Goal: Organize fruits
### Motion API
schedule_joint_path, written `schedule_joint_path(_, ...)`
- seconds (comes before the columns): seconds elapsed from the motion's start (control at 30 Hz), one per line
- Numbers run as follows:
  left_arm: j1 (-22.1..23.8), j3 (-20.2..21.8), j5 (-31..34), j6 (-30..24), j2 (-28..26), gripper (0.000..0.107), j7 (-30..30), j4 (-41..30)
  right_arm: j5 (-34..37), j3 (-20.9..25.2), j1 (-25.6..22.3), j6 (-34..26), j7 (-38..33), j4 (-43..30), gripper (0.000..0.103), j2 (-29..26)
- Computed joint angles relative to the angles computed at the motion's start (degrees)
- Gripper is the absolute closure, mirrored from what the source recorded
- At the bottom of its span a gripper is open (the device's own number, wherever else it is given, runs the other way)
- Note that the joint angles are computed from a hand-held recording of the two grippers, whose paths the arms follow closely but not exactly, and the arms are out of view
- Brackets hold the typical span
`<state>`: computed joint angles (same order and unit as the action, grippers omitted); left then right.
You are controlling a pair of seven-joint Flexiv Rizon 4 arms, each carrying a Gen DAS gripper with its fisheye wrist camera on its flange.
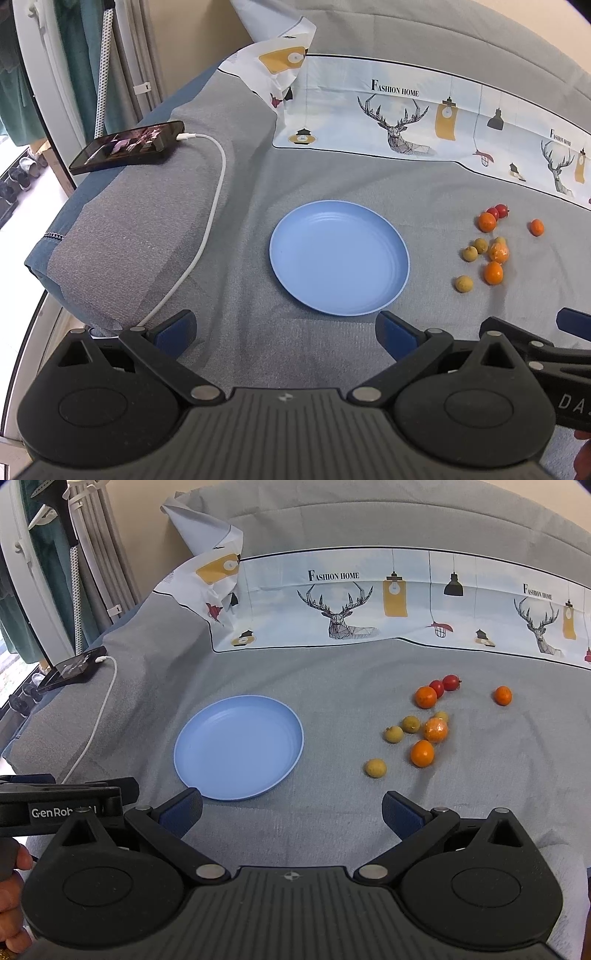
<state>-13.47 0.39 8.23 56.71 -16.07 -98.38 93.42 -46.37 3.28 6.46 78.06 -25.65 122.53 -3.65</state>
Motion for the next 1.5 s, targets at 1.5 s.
schedule_joint_path(1.5,-3.4,-0.7,3.4,-5.9,-3.6,0.004,1.4,-6.0,5.2,-2.5,-3.1,5.5,2.9,3.0,0.000,-0.8)
